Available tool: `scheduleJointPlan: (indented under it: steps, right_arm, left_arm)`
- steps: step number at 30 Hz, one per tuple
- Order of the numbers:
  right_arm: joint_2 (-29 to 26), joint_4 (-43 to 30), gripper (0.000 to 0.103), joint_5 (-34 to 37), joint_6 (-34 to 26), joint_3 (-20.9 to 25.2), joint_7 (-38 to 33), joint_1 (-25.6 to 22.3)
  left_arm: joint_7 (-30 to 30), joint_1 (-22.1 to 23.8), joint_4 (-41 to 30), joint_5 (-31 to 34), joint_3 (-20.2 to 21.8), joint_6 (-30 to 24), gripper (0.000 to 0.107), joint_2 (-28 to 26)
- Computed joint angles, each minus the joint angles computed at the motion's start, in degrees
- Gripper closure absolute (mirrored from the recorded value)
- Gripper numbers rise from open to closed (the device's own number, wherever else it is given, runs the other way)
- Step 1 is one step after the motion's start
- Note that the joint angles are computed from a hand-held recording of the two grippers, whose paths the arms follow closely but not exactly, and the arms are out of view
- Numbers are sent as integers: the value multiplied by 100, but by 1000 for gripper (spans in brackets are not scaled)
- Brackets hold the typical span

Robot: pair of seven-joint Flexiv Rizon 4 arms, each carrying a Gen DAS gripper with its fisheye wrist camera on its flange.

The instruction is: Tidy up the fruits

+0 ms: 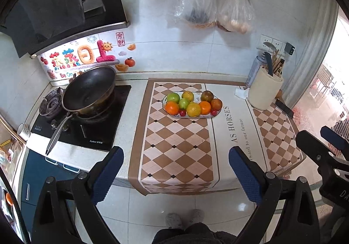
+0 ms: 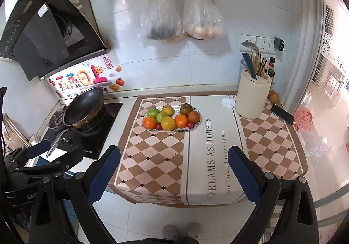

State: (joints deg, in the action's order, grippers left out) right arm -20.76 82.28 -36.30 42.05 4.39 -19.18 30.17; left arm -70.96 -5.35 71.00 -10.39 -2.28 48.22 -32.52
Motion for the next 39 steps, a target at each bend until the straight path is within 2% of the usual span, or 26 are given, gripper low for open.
scheduleJointPlan:
  steps: [9,16,19,25,39]
  right_arm:
    - [51,35,2,85,-51,69,-2,29]
    - [-108,-26,2,40,11,-40,76,1]
    - [-248,-122,1,59,58,-97,96,-39]
    - [-653,-512,1,209,23,-225,-105,-105]
    - [-1724,-1724,1,874,-396,-409,-867,-234]
  left_arm:
    - [-17,42,279,2,30,282,8,210]
    - [-69,19,73,68,44,260,8,4]
    - [-118,-3,-139,118,67,252,4,-183]
    - [-380,-133,-786,395,230,162,4,-682]
    - [-726,-274,-2618,731,366,-625,4,-1912]
